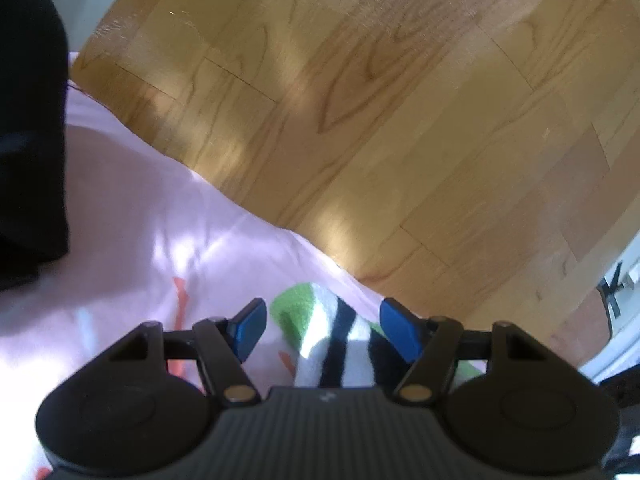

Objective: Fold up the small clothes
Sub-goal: 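Fold the sleeve over the sweater body with the right gripper and release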

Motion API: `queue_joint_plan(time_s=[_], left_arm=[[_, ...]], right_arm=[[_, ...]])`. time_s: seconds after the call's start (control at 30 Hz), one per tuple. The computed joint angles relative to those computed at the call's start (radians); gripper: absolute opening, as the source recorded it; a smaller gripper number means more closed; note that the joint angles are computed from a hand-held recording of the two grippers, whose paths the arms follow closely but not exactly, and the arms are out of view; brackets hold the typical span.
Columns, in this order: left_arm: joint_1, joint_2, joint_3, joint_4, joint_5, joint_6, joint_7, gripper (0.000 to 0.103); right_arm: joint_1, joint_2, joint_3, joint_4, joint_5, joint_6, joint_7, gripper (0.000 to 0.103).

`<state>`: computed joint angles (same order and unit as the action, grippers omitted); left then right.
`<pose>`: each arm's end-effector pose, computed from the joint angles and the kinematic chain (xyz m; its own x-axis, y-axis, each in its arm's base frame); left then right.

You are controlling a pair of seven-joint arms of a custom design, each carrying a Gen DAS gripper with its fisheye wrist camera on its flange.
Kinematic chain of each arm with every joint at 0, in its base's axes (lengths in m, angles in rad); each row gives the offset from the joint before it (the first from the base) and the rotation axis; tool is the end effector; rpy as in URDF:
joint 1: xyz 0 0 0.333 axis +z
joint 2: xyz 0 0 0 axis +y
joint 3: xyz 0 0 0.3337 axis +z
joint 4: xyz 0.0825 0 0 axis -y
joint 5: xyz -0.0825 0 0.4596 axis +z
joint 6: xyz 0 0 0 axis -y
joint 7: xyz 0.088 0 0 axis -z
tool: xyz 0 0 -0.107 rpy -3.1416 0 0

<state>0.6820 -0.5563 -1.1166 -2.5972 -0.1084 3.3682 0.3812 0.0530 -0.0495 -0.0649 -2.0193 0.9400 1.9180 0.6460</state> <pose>0.4691 -0.2239 0.4334 0.2367 -0.7667 0.5968 -0.3726 -0.6389 -0.6730 0.6157 0.0493 0.4833 0.5584 -0.5792 -0.5939 -0.8226 -0.2943 -0.4865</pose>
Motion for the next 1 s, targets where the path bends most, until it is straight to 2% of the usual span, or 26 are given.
queue_joint_plan(time_s=[0.03, 0.07, 0.17, 0.2, 0.27, 0.37, 0.4, 0.43, 0.47, 0.5, 0.53, 0.57, 0.6, 0.67, 0.7, 0.8, 0.9, 0.93, 1.0], left_arm=[[0.0, 0.003, -0.002, 0.003, 0.008, 0.001, 0.008, 0.064], [-0.002, 0.007, -0.001, 0.005, 0.016, 0.006, 0.016, 0.064], [-0.022, 0.042, 0.011, 0.011, 0.027, 0.041, 0.054, 0.064], [-0.027, 0.06, 0.013, 0.015, 0.027, 0.051, 0.075, 0.064], [-0.033, 0.081, 0.009, 0.028, 0.027, 0.046, 0.12, 0.064], [0.009, 0.058, -0.051, 0.062, 0.029, -0.028, 0.171, 0.064], [0.029, 0.042, -0.073, 0.079, 0.049, -0.08, 0.176, 0.063], [0.052, 0.029, -0.098, 0.103, 0.08, -0.151, 0.182, 0.063], [0.074, 0.031, -0.122, 0.129, 0.111, -0.221, 0.188, 0.065], [0.086, 0.018, -0.135, 0.138, 0.131, -0.236, 0.18, 0.065], [0.084, 0.005, -0.135, 0.138, 0.145, -0.247, 0.17, 0.065], [0.081, 0.006, -0.132, 0.138, 0.157, -0.251, 0.161, 0.066], [0.077, 0.011, -0.126, 0.136, 0.168, -0.248, 0.151, 0.066], [0.071, 0.023, -0.114, 0.132, 0.189, -0.239, 0.133, 0.067], [0.07, 0.023, -0.111, 0.133, 0.201, -0.243, 0.123, 0.07], [0.069, 0.029, -0.106, 0.141, 0.237, -0.27, 0.094, 0.081], [0.057, 0.061, -0.085, 0.139, 0.264, -0.263, 0.065, 0.082], [0.053, 0.063, -0.08, 0.139, 0.276, -0.262, 0.056, 0.082], [0.053, 0.064, -0.078, 0.144, 0.305, -0.277, 0.041, 0.083]], right_arm=[[-0.007, 0.012, -0.008, 0.006, -0.011, -0.035, 0.003, 0.036], [-0.016, 0.004, -0.015, 0.002, 0.001, -0.049, -0.002, 0.037], [-0.055, -0.047, -0.051, -0.034, 0.121, 0.0, -0.068, 0.043], [-0.063, -0.079, -0.06, -0.061, 0.157, 0.047, -0.082, 0.047], [-0.068, -0.1, -0.066, -0.08, 0.172, 0.164, -0.113, 0.048], [-0.078, -0.076, -0.061, -0.079, 0.04, 0.306, -0.059, 0.048], [-0.082, -0.06, -0.057, -0.084, -0.017, 0.355, -0.025, 0.047], [-0.091, -0.04, -0.048, -0.087, -0.034, 0.405, -0.025, 0.028], [-0.077, -0.033, -0.075, -0.094, 0.019, 0.436, -0.062, 0.018], [-0.089, -0.025, -0.068, -0.1, 0.039, 0.478, -0.03, 0.017], [-0.1, -0.011, -0.076, -0.089, 0.058, 0.474, 0.045, 0.017], [-0.113, -0.002, -0.087, -0.078, 0.086, 0.431, 0.091, 0.019], [-0.12, -0.012, -0.087, -0.085, 0.095, 0.424, 0.107, 0.021], [-0.115, -0.075, -0.08, -0.145, 0.127, 0.46, 0.018, 0.041], [-0.105, -0.126, -0.083, -0.196, 0.17, 0.486, -0.077, 0.055], [-0.076, -0.24, -0.127, -0.3, 0.241, 0.477, -0.298, 0.057], [-0.058, -0.29, -0.141, -0.353, 0.219, 0.504, -0.374, 0.058], [-0.053, -0.281, -0.136, -0.352, 0.204, 0.538, -0.379, 0.059], [-0.045, -0.25, -0.112, -0.355, 0.174, 0.663, -0.344, 0.059]])
